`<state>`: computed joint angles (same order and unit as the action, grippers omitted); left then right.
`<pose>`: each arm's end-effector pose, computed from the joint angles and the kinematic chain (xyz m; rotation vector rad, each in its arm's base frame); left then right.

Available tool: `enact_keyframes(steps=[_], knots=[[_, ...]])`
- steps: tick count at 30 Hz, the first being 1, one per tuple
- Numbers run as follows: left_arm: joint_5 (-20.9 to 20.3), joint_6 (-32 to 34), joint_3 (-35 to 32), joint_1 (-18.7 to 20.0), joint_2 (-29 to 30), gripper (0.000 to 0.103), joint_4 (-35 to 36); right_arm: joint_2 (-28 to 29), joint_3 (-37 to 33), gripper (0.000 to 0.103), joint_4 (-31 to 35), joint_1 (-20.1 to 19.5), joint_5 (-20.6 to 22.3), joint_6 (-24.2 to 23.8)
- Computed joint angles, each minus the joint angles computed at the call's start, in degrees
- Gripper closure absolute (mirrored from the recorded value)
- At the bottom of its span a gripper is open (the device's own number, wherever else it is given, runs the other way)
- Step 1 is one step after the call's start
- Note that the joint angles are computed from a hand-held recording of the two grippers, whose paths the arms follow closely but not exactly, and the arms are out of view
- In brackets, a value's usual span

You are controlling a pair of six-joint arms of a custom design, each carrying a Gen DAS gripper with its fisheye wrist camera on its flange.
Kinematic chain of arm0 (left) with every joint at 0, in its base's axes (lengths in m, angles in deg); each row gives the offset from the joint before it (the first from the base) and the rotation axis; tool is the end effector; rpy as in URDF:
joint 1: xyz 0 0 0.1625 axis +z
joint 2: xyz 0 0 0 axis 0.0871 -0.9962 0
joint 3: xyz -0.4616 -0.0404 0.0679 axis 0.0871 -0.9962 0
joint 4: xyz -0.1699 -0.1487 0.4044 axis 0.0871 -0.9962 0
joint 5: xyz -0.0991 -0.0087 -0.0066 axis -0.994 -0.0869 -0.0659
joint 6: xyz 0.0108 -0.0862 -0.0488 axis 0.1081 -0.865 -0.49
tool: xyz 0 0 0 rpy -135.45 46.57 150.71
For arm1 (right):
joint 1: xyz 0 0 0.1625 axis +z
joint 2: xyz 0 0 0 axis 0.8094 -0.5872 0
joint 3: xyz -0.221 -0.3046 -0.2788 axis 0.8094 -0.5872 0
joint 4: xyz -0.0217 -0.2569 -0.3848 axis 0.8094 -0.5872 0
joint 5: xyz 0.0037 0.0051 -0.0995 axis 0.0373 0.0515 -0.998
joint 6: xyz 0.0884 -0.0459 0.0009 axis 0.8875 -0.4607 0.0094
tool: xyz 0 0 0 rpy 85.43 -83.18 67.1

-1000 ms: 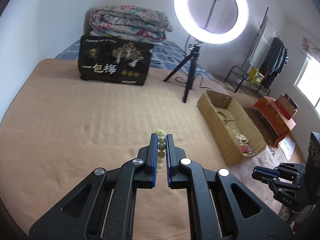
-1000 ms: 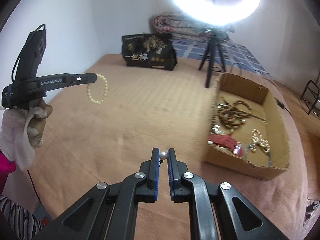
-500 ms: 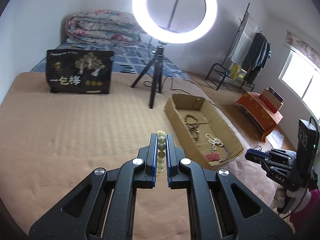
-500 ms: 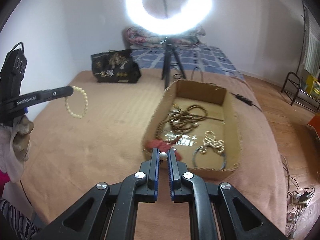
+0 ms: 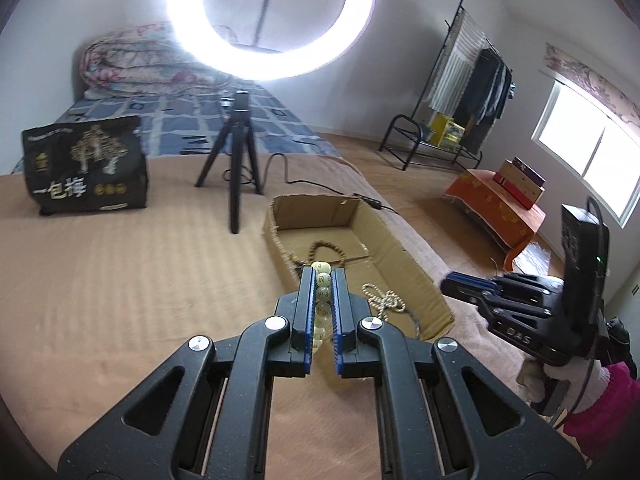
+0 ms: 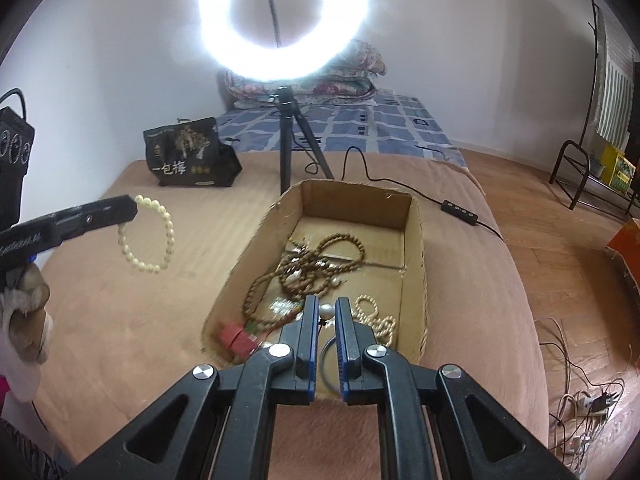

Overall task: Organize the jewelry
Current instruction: 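Carry the bracelet with the left tool while the right tool carries the earring to the box, then open the right tool to drop the earring while the left tool releases the bracelet into the box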

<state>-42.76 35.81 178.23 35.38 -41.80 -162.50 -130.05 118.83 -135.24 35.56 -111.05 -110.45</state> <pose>-0.3319 -0.4974 0.0534 1.1031 2.7326 -0.7238 0.0814 -0.3924 0.3226 0.3072 -2.2567 0.9191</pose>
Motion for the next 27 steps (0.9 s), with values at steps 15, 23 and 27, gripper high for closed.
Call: enact_keyframes(steps=[15, 23, 27], knots=[[-2.34, 1.11, -5.92, -1.26, 6.98, 0.098, 1.29, 5.93, -7.69, 0.097, 0.44, -3.81, 2.07, -2.40], [-2.92, 1.54, -6.87, -1.75, 8.78, 0.098, 1.89, 8.03, -9.91, 0.097, 0.61, -5.58, 2.80, -2.31], [-2.84, 2.09, -7.00, -2.12, 9.10, 0.098, 2.12, 8.39, -10.69, 0.097, 1.20, -5.99, 3.14, -1.80]])
